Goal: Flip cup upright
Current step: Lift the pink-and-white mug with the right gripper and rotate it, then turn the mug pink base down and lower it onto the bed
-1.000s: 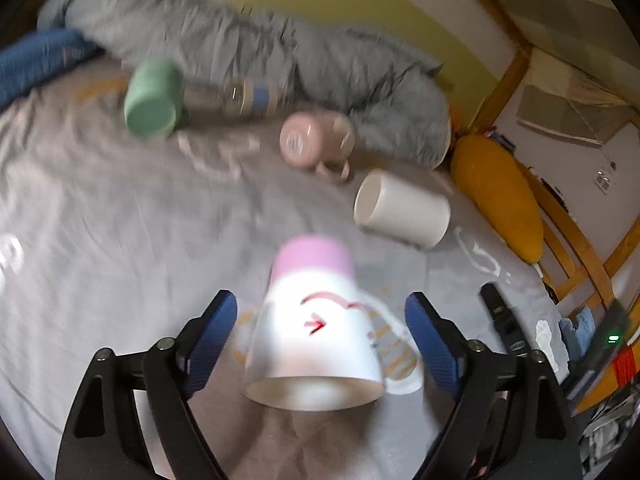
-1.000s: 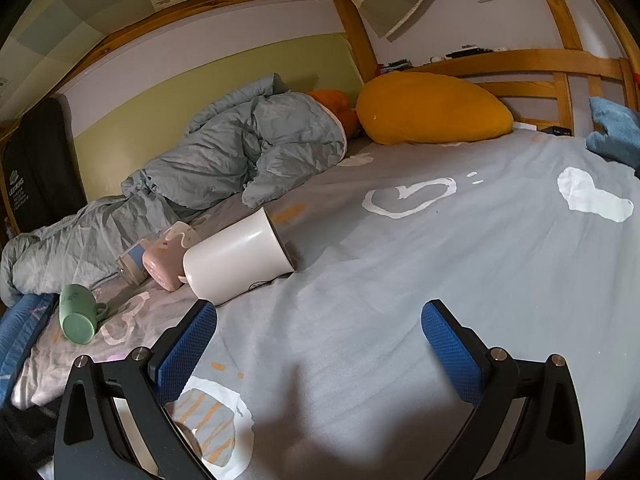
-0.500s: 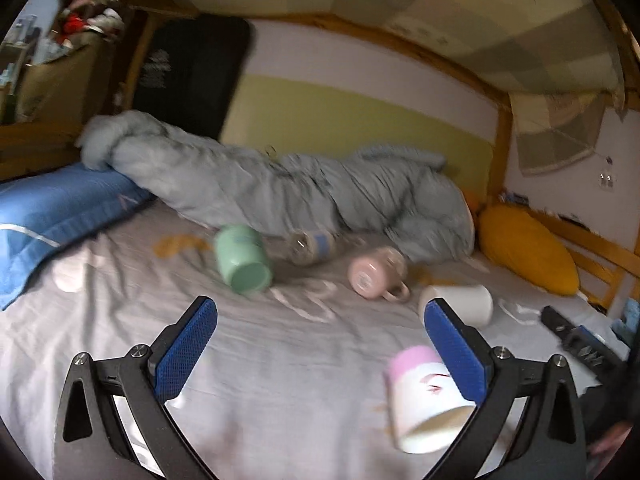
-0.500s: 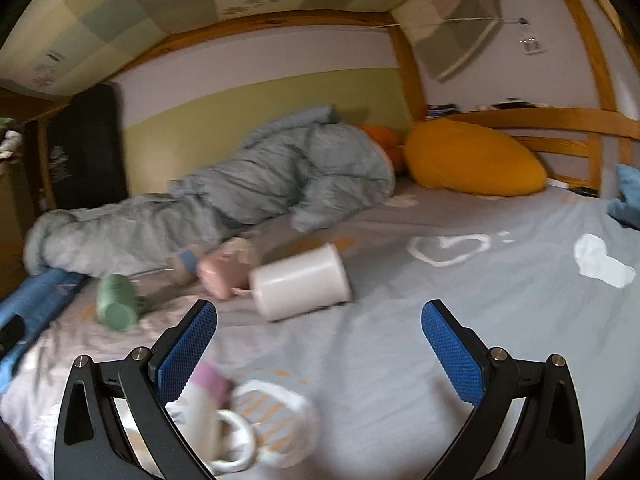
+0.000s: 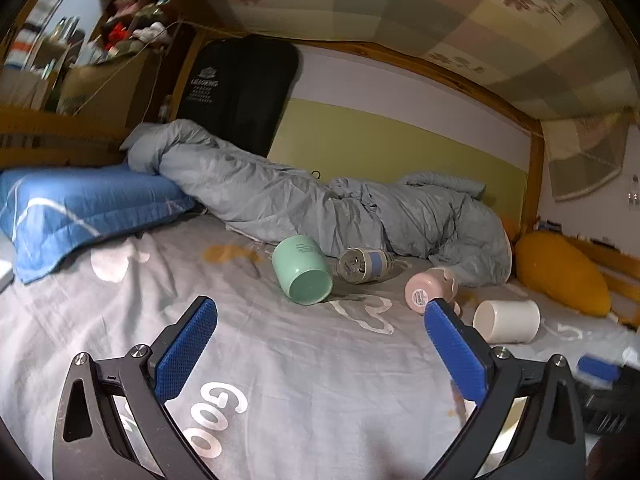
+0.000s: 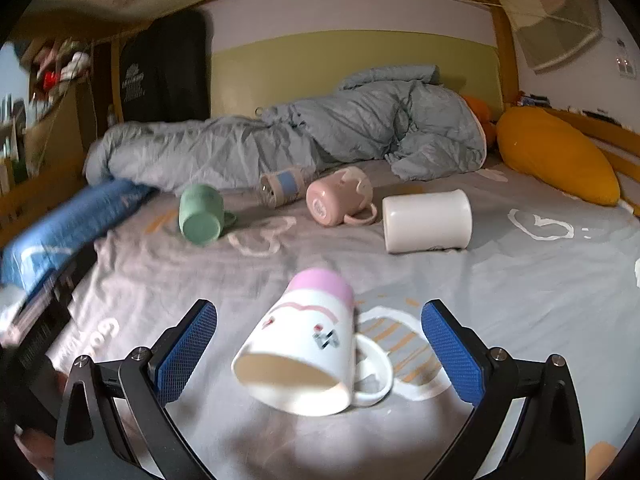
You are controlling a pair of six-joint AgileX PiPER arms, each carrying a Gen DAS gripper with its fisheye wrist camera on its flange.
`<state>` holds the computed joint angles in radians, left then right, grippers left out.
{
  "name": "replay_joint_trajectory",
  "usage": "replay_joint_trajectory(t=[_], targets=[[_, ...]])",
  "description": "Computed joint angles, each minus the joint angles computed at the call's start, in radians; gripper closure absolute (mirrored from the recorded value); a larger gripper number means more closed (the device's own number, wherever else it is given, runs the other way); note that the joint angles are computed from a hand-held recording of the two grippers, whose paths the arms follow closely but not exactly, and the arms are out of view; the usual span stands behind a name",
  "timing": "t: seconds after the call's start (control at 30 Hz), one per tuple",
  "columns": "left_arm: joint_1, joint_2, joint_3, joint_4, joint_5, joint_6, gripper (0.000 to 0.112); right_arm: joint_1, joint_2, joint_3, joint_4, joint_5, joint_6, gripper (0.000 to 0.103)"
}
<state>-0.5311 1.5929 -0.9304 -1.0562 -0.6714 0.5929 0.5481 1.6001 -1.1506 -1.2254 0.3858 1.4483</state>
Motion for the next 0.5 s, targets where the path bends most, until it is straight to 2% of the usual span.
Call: replay_joint_trajectory(t=[0.13, 0.3, 0.43, 0.5], targets=[[0.004, -0.004, 0.004, 0.003, 0.007, -0.018, 0.009, 0.041, 0.045, -0.003, -0.005, 0.046, 0.011, 0.000], [-0.017, -0.002, 0.006, -0.008, -0.021, 0.007, 0.009, 0.061, 0.114, -0.038, 0.017, 0.103, -0.011, 0.000], [-0.019, 0.002, -0.005, -0.020, -0.015, 0.024, 0.009, 0.066, 0.142, -0.081, 0.091, 0.134, -0.109, 0.000], [-0.018, 0.003, -0.010, -0.027, -0.008, 0.029, 0.009, 0.062, 0.164, -0.111, 0.155, 0.144, -0.182, 0.007]])
